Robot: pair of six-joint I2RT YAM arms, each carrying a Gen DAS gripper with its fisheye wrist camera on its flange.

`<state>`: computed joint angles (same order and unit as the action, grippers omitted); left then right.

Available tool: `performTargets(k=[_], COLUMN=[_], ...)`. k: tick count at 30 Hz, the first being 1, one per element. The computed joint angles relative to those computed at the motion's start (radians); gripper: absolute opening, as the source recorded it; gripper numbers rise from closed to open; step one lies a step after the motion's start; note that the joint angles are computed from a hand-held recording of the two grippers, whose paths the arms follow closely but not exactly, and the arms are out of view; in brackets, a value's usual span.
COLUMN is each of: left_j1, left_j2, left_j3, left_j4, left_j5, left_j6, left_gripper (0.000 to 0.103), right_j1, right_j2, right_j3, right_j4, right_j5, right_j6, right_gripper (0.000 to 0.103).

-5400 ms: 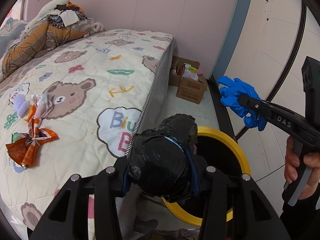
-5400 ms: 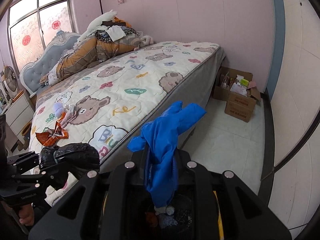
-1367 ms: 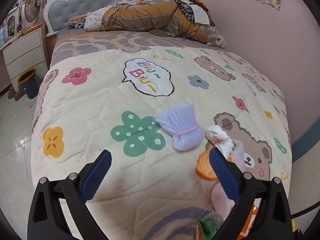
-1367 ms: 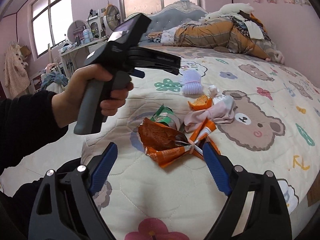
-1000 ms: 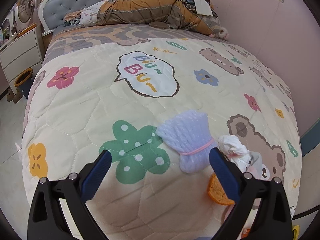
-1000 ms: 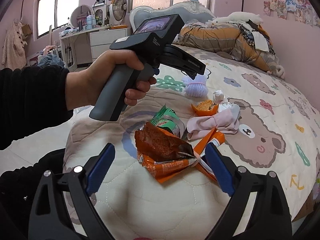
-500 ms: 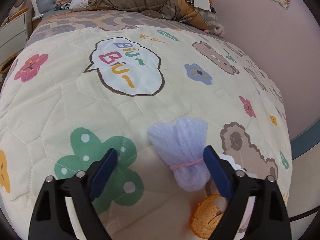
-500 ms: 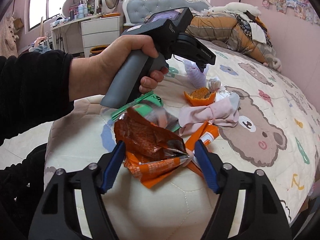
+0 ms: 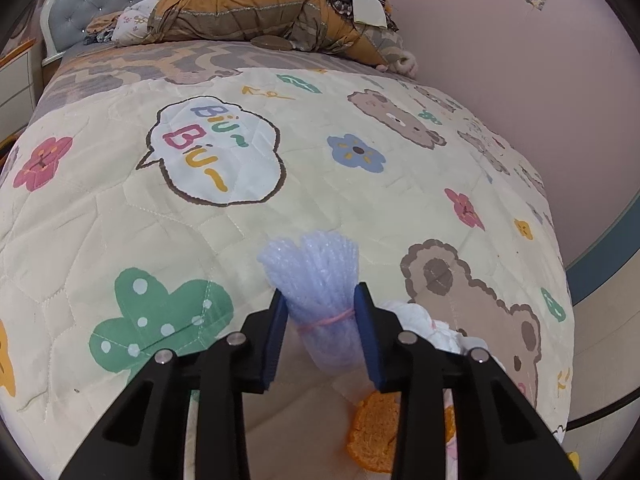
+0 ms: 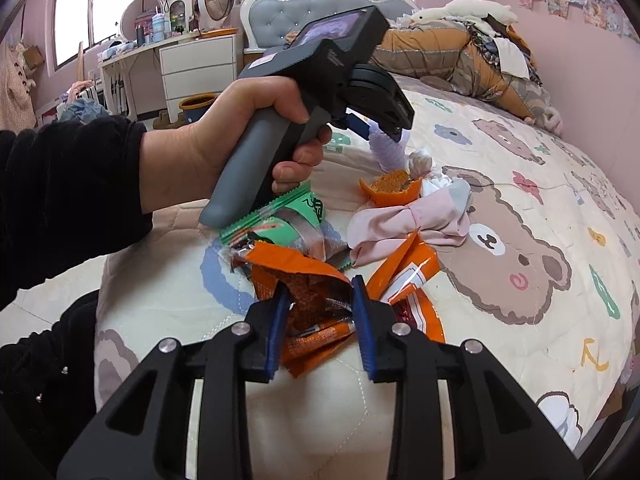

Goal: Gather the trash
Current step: 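Grasp the purple mesh bundle with the left tool while the right tool grasps the orange chip bags, then carry the purple mesh bundle with the left tool while the right tool carries the chip bags to the bin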

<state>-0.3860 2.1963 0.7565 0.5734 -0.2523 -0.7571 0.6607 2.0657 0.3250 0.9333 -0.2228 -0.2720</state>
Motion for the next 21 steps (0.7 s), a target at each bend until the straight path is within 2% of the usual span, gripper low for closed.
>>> performTargets(k=[7, 11, 21], left_j1=[-0.009, -0.031, -0.107], left_j2=[-0.079, -0.136, -0.304], left_j3=[-0.092, -0.141, -0.239], left_j4=[0.039, 0.038, -0.045], left_j5=[-0.025, -0.052, -0.135], left_j6=[-0.051, -0.071, -0.115], left_gripper=[0.031, 0.031, 0.031], right_j1=[-0.052, -0.066, -0.149], right_j2=[-0.136, -0.225, -0.491], right_j3=[-0.092, -0.154, -0.269], right_j4=[-0.035, -0.047, -0.182], right_j5=[-0.082, -0.091, -0.128], right_j6=[0.010, 0.018, 0.015], right_gripper=[0.029, 0.029, 0.029])
